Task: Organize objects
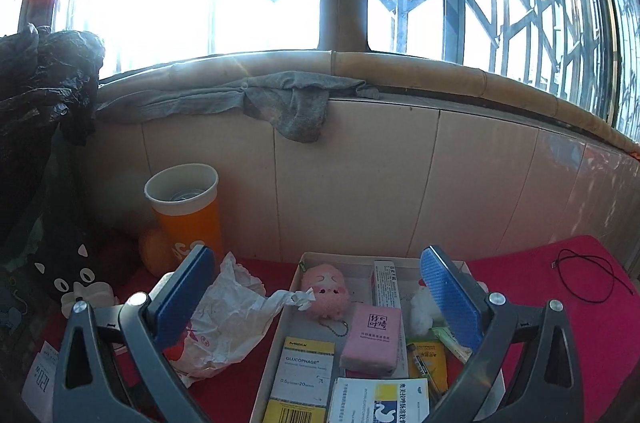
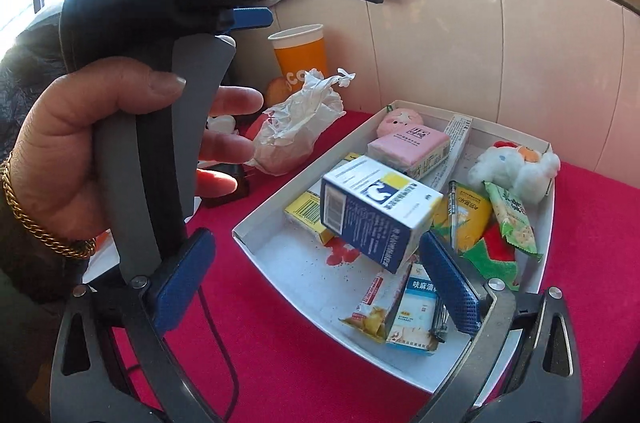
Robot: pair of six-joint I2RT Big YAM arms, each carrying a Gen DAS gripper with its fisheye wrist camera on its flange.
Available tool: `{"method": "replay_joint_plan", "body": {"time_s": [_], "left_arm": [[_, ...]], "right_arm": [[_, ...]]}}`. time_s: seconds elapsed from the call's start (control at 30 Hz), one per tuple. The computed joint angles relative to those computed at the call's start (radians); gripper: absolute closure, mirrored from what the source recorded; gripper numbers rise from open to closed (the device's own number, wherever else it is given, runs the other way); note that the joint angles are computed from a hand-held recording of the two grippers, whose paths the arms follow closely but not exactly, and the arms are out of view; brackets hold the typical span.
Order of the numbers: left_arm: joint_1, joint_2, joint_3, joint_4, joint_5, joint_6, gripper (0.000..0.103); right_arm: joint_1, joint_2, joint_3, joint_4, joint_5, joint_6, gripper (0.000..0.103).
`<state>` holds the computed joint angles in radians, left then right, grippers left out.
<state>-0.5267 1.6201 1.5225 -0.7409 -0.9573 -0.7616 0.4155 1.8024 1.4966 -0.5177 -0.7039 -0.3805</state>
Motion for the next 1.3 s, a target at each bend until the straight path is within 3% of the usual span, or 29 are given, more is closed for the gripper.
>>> {"method": "replay_joint_plan", "body": {"time_s": [0.1,0.23,0.3,0.43,0.53,0.7,0.87,1.0,1.07,1.17,1.3], "left_arm": [[-0.022,-0.002,-0.003,-0.003,-0.009,0.007,0.0],[-0.065,-0.002,-0.002,-0.021,-0.05,-0.017,0.0],[-0.086,0.005,0.009,-0.065,-0.067,-0.069,0.0],[-0.122,0.03,0.041,-0.184,-0.054,-0.197,0.0],[-0.154,0.041,0.042,-0.238,-0.049,-0.278,0.0],[-0.205,0.062,0.058,-0.349,-0.064,-0.42,0.0],[-0.247,0.089,0.094,-0.474,-0.075,-0.549,0.0],[-0.285,0.151,0.175,-0.707,-0.142,-0.757,0.0],[-0.298,0.159,0.184,-0.745,-0.154,-0.802,0.0],[-0.315,0.181,0.221,-0.865,-0.141,-0.934,0.0],[-0.326,0.198,0.261,-0.922,-0.074,-0.938,0.0]], "right_arm": [[-0.022,-0.047,-0.051,0.075,0.048,0.012,0.0],[-0.038,-0.121,-0.161,0.272,0.206,0.029,0.0],[-0.041,-0.144,-0.189,0.325,0.284,0.036,0.0],[-0.036,-0.158,-0.192,0.35,0.481,0.061,0.0],[-0.048,-0.172,-0.216,0.4,0.539,0.108,0.0],[-0.08,-0.196,-0.224,0.4,0.566,0.183,0.0],[-0.12,-0.211,-0.226,0.408,0.526,0.278,0.0],[-0.143,-0.227,-0.238,0.415,0.501,0.323,0.0],[-0.152,-0.239,-0.251,0.42,0.489,0.333,0.0],[-0.164,-0.262,-0.278,0.431,0.469,0.335,0.0],[-0.185,-0.296,-0.317,0.445,0.441,0.335,0.0]]}}
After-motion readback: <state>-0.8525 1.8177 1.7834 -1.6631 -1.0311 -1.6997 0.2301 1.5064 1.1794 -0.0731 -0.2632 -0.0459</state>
